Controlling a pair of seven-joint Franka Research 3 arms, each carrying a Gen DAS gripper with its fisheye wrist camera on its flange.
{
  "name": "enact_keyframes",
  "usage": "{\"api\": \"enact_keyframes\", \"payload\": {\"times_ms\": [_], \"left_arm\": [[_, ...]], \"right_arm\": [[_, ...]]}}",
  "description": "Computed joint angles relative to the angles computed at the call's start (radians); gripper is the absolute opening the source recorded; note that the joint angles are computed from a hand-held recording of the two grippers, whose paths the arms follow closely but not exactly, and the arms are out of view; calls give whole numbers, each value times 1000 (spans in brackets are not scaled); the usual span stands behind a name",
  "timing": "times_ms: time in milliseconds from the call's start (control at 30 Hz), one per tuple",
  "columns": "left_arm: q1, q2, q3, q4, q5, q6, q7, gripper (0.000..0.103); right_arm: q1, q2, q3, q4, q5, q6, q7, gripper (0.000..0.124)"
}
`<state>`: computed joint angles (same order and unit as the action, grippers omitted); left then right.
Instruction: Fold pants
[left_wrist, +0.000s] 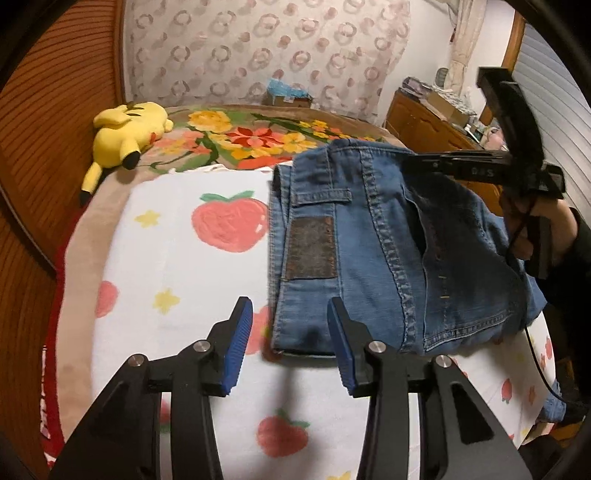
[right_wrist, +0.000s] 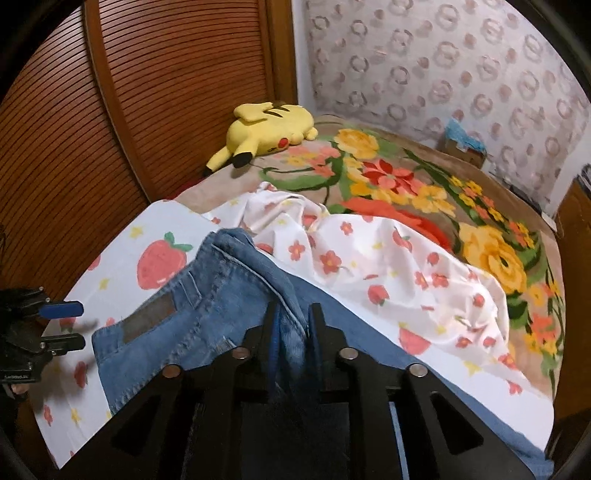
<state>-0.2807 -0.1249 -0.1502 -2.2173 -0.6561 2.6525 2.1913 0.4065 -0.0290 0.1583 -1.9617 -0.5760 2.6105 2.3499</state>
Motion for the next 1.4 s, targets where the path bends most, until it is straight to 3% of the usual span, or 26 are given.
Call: {"api": "enact_keyframes", "payload": {"times_ms": [200,333,400,500,567,700,933,1067,1133,1200,1400], "left_arm": [[8,55,-16,34,5,-35,-6,43],[24,62,-20,37,-59,-59,29,42],[28,54,-27,30,-57,-57,27,24],[26,34,-29,13,-43,-44,18,7],[19,-4,-32,-21,-27,2,11,3],[-15,-87,8,-76,-83,69,24,3],[-56,-128,40,-125,17,102,-55,3],[-82,-143,50,-135,56,125,-75,4],[-96,-149,56,-134,70,131,-79,13],[-110,-158,60,-136,87,133,-82,28],[-171,-130,75,-94,38,113,-2,45]], "right_arm": [[-25,-136,28,-126,-21,29,46,22],[-73,-258,75,-246,-13,52,93,22],[-97,-317,100,-303,-2,56,113,22],[-132,-408,141,-389,23,67,147,22],[-153,-468,171,-435,46,60,163,22],[-189,-589,220,-534,108,53,189,22],[-216,-770,278,-672,232,15,214,22],[-230,-832,304,-704,275,-9,226,22],[-239,-857,318,-714,285,-18,233,22],[-250,-873,342,-712,292,-30,250,23],[-277,-898,383,-721,292,-35,301,29]]}}
